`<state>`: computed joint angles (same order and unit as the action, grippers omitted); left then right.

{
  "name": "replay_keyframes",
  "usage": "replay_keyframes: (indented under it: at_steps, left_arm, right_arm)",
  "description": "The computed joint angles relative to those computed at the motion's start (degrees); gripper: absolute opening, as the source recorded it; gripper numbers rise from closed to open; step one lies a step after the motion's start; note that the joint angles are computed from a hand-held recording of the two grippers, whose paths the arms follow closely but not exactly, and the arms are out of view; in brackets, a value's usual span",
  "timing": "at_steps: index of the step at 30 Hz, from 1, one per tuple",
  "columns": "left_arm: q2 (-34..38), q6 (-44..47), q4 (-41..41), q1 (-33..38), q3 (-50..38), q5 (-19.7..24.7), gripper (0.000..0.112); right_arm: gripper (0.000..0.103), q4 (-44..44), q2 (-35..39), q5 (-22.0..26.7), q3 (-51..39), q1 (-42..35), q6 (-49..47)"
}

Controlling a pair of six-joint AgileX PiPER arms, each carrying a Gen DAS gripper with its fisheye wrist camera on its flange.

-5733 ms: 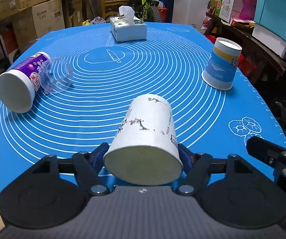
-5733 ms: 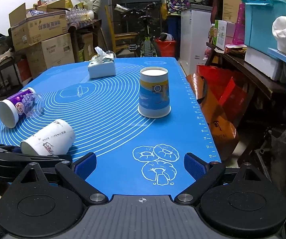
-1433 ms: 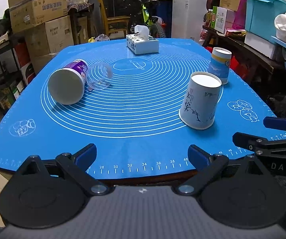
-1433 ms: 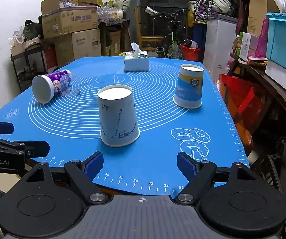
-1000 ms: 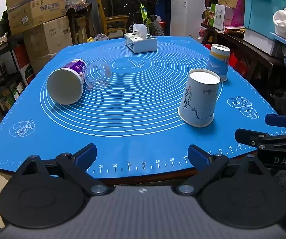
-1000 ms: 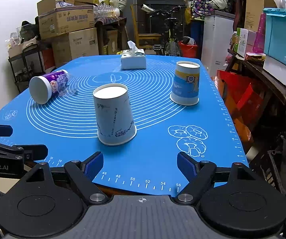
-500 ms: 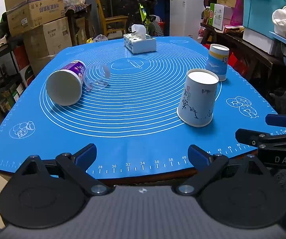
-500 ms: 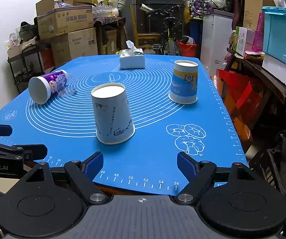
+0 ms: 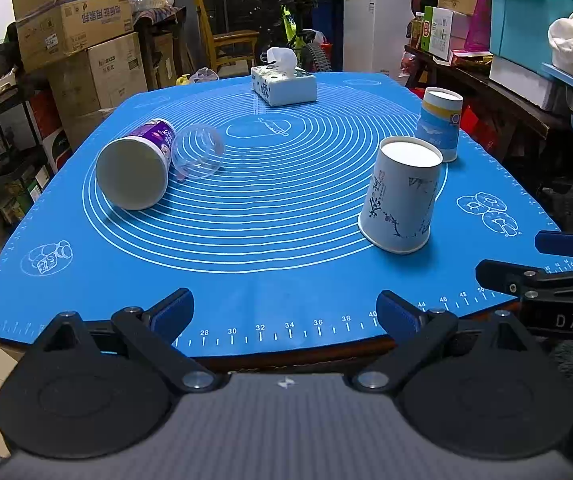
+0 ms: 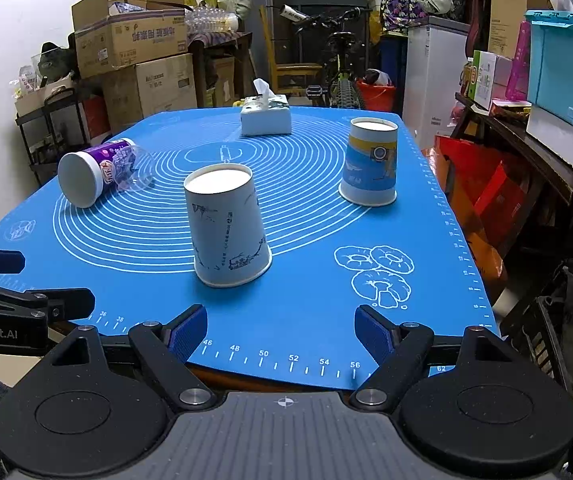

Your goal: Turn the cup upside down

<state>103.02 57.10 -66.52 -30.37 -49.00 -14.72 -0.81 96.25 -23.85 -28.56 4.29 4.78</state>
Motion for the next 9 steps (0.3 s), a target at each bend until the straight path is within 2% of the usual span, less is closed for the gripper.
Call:
replay_keyframes:
  at_steps: [9]
  left_arm:
    - [-0.05, -1.14, 1.39, -0.02, 0.23, -0.15, 0.097]
  right_arm:
    - [0.083, -2.18, 0.38, -0.21, -0.12, -0.44, 1.95]
